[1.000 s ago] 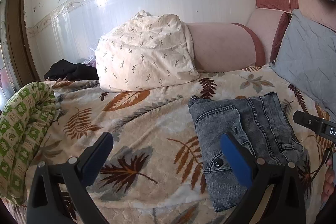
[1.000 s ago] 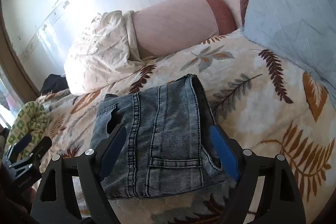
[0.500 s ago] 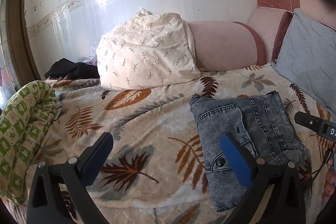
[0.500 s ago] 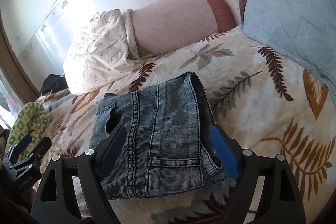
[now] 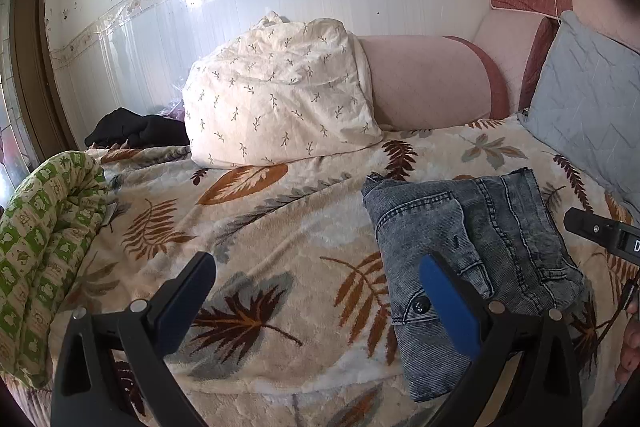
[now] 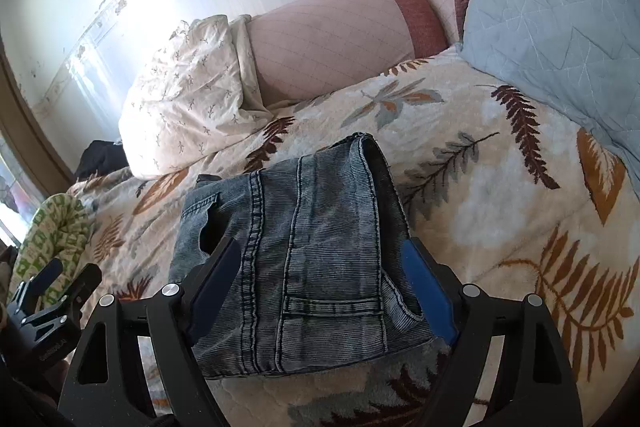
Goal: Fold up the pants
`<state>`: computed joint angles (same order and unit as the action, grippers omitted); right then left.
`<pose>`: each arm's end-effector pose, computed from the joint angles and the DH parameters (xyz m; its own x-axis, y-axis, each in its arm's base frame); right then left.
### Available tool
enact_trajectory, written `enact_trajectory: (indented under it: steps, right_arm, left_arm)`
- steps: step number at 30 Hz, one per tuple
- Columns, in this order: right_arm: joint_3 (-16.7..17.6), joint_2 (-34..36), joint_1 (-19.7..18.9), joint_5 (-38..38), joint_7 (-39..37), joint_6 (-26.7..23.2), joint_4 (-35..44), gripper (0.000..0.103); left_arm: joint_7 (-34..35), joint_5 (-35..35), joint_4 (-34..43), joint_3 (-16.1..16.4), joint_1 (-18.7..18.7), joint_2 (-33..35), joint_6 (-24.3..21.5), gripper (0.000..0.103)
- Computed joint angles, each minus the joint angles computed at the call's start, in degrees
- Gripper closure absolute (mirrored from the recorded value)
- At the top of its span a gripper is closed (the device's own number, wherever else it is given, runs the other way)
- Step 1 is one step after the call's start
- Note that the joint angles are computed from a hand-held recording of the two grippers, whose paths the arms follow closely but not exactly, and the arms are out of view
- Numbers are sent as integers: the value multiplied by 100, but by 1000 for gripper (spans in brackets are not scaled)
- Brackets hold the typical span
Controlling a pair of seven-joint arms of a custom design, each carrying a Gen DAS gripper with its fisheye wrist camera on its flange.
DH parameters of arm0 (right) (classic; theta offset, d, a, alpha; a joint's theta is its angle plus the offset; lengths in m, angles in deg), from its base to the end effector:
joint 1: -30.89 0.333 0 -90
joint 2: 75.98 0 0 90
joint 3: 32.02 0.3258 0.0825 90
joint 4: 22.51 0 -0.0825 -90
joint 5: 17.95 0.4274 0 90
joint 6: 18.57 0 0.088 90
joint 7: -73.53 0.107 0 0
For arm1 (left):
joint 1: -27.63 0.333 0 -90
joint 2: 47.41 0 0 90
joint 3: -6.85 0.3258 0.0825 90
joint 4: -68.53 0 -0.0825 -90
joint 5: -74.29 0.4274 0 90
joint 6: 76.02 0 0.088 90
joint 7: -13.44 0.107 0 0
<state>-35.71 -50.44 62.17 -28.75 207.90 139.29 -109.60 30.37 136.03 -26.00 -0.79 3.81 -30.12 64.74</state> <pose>0.6822 0.3756 0.4899 0.0052 -0.9406 -0.3396 -0.7405 0.2246 -0.6334 0.6291 -0.3731 0.4877 0.1003 -0.9895 -0.1045 -0.5947 0.0246 -0.8036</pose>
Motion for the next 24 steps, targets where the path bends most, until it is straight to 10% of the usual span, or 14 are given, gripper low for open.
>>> enact_trajectory:
  steps: [24]
  right_arm:
    - [11, 0, 5, 56, 6, -11, -16, 20]
  left_arm:
    - [27, -39, -41, -3, 8, -10, 16, 0]
